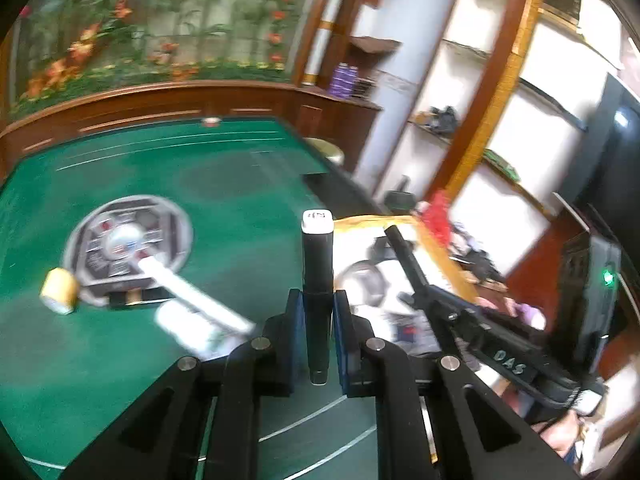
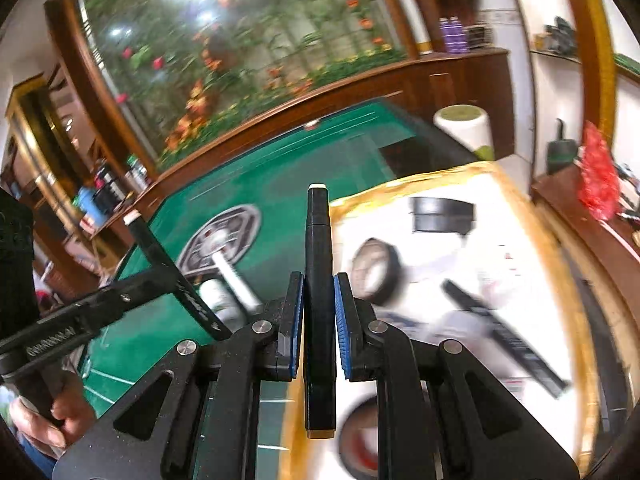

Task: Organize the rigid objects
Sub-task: 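Lower both black markers into the yellow-edged box and open both tools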

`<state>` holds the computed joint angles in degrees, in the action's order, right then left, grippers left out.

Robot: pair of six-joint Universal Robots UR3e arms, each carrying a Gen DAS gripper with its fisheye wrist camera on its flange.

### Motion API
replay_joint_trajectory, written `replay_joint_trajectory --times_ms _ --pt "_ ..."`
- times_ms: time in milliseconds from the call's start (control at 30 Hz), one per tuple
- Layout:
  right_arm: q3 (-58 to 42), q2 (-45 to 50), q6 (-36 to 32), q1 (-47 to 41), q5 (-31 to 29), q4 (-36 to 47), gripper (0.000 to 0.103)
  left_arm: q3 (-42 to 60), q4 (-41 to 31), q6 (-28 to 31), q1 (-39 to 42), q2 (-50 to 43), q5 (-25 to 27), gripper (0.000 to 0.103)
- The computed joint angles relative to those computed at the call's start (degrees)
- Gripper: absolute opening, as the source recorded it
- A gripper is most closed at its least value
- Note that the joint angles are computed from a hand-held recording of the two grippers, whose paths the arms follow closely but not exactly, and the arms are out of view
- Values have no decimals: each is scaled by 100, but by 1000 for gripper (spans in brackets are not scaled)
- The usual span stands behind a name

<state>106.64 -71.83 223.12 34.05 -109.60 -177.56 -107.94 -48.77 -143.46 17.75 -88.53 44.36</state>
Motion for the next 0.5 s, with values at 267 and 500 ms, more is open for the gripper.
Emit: replay_joint_trajectory --times_ms 267,500 --pt "1287 -1101 142 -314 -461 298 14 805 -542 -183 -1084 -356 33 14" --pt "1705 -1298 236 -668 -380 617 14 1319 -74 -809 -1866 -1241 464 14"
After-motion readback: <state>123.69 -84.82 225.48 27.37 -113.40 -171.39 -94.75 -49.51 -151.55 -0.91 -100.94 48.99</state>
